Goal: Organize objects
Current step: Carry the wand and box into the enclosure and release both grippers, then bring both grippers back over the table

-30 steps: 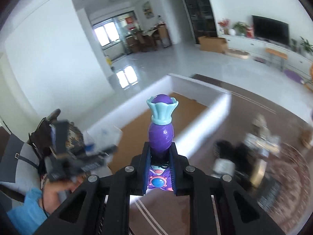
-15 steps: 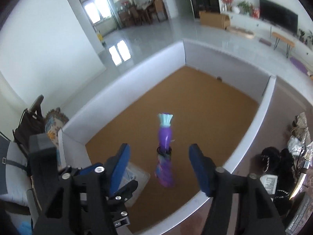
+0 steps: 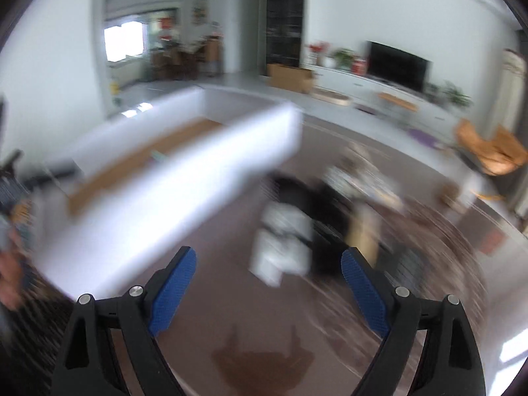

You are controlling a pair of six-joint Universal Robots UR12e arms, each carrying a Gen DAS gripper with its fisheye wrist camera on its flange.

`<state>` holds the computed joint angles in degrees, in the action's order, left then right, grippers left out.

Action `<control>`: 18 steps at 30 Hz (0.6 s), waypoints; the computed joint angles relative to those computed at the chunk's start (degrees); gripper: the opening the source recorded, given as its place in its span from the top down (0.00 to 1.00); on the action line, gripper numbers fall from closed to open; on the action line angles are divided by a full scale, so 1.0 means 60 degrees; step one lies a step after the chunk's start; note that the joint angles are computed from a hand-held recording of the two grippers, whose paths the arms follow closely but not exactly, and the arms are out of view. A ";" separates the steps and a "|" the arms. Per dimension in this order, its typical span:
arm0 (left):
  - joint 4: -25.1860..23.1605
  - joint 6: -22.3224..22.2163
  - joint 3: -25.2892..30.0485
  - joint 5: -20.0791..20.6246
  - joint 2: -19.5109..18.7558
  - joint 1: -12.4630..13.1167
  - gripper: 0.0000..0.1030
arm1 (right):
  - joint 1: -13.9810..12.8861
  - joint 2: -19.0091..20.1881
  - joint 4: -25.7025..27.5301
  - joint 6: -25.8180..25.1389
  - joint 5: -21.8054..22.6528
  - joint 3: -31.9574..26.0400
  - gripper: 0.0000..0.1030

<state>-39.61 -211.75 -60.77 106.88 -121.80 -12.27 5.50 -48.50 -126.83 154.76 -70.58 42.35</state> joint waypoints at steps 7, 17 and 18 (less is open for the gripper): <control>0.0054 0.1663 0.1366 -0.1432 -0.0920 -0.0756 0.18 | -0.0823 -0.0562 -0.0702 0.0634 -0.1805 0.1580 0.13; -0.2122 0.2551 0.2876 -0.1786 -0.2182 -0.1265 0.18 | -0.1221 -0.0611 -0.0420 0.1301 -0.1738 0.1986 0.13; -0.2197 0.2567 0.2829 -0.1735 -0.2168 -0.1268 0.18 | -0.1216 -0.0623 -0.0385 0.1276 -0.1763 0.2018 0.13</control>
